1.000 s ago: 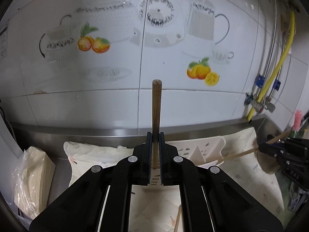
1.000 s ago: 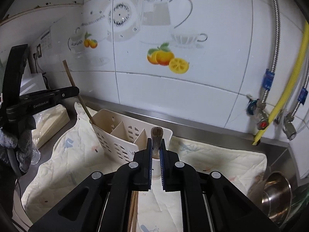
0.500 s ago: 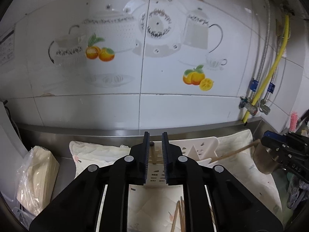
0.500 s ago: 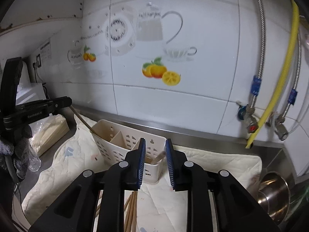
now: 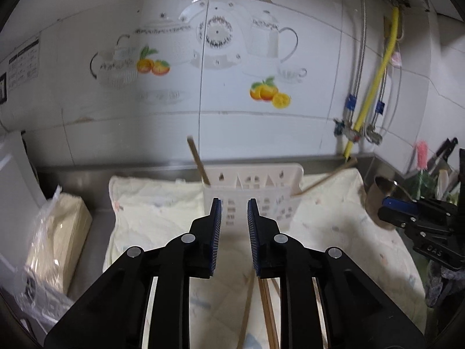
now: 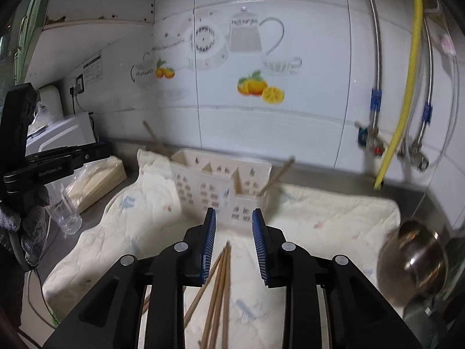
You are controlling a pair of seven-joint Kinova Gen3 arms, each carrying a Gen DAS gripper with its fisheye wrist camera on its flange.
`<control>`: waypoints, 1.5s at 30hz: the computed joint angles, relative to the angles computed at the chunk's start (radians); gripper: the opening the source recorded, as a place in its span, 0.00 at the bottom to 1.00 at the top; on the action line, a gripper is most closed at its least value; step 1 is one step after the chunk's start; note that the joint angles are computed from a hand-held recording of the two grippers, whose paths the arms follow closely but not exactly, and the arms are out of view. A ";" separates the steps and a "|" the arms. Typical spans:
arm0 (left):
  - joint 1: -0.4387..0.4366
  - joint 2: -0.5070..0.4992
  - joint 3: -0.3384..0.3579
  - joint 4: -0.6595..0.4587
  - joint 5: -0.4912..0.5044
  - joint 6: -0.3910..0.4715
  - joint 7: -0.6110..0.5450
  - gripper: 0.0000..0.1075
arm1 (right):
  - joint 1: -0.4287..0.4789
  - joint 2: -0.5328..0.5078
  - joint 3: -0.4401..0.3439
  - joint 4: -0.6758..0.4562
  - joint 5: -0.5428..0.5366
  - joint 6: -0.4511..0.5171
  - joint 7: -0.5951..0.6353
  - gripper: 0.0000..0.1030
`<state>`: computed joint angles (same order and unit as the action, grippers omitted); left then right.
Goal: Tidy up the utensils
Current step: 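Move both tools back down to the remaining chopsticks on the mat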
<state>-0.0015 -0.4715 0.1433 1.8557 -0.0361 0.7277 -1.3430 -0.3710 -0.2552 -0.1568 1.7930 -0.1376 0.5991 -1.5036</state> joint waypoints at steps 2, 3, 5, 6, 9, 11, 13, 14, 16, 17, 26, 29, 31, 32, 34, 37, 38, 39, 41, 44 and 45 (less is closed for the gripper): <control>0.001 -0.018 0.005 0.029 0.001 0.005 0.007 0.17 | 0.002 -0.009 -0.007 0.033 0.000 -0.005 -0.011 0.25; 0.004 -0.028 0.003 0.046 0.005 0.006 0.009 0.17 | -0.001 -0.012 -0.004 0.051 -0.006 -0.008 -0.014 0.25; 0.010 -0.042 -0.004 0.073 0.014 0.009 0.011 0.17 | -0.014 -0.017 0.011 0.082 -0.029 -0.013 -0.004 0.25; 0.016 -0.050 -0.012 0.090 0.021 0.010 0.009 0.17 | -0.013 -0.020 0.008 0.095 -0.030 -0.016 -0.008 0.25; 0.017 -0.068 -0.015 0.133 0.030 0.018 0.013 0.17 | -0.001 -0.030 -0.012 0.145 -0.014 -0.028 -0.035 0.25; 0.023 -0.069 -0.014 0.154 0.034 0.024 0.010 0.17 | -0.006 -0.033 -0.007 0.169 -0.016 -0.032 -0.037 0.25; 0.024 -0.070 0.001 0.183 0.030 0.030 0.008 0.17 | -0.009 -0.033 -0.006 0.194 -0.017 -0.036 -0.040 0.25; 0.024 -0.070 0.007 0.194 0.027 0.032 0.008 0.17 | -0.005 -0.033 -0.013 0.205 -0.010 -0.037 -0.046 0.25; 0.032 -0.068 0.010 0.223 0.031 0.033 0.007 0.17 | 0.007 -0.034 -0.033 0.226 0.015 -0.040 -0.067 0.25; 0.039 -0.066 0.007 0.233 0.038 0.032 0.006 0.17 | 0.006 -0.036 -0.033 0.235 0.020 -0.041 -0.070 0.25; 0.076 -0.024 0.015 0.306 0.060 0.028 0.002 0.17 | -0.012 -0.008 -0.027 0.290 0.019 -0.041 -0.080 0.23; 0.084 -0.014 0.011 0.319 0.065 0.024 0.003 0.17 | -0.015 0.013 -0.032 0.294 0.025 -0.040 -0.085 0.22; 0.085 -0.009 0.013 0.326 0.063 0.023 0.006 0.17 | -0.017 0.023 -0.033 0.295 0.026 -0.041 -0.088 0.19; 0.087 -0.005 0.011 0.327 0.063 0.023 0.004 0.17 | -0.019 0.028 -0.033 0.295 0.027 -0.040 -0.088 0.19; 0.090 0.000 0.008 0.329 0.065 0.021 0.005 0.17 | -0.014 0.039 -0.045 0.295 0.043 -0.041 -0.103 0.19; 0.095 0.005 0.005 0.335 0.069 0.017 0.004 0.17 | -0.018 0.060 -0.047 0.294 0.054 -0.042 -0.111 0.18; 0.097 0.008 0.002 0.336 0.070 0.015 0.002 0.17 | -0.020 0.066 -0.048 0.293 0.056 -0.042 -0.113 0.18; 0.099 0.009 0.001 0.338 0.072 0.014 0.001 0.17 | -0.021 0.072 -0.050 0.292 0.061 -0.042 -0.117 0.16; 0.099 0.012 0.003 0.341 0.071 0.011 0.002 0.17 | -0.025 0.082 -0.051 0.290 0.068 -0.041 -0.120 0.15; 0.100 0.017 0.002 0.347 0.073 0.006 0.003 0.17 | -0.028 0.094 -0.057 0.289 0.084 -0.046 -0.133 0.14; 0.101 0.020 0.002 0.348 0.074 0.003 0.003 0.17 | -0.029 0.095 -0.057 0.288 0.087 -0.046 -0.136 0.13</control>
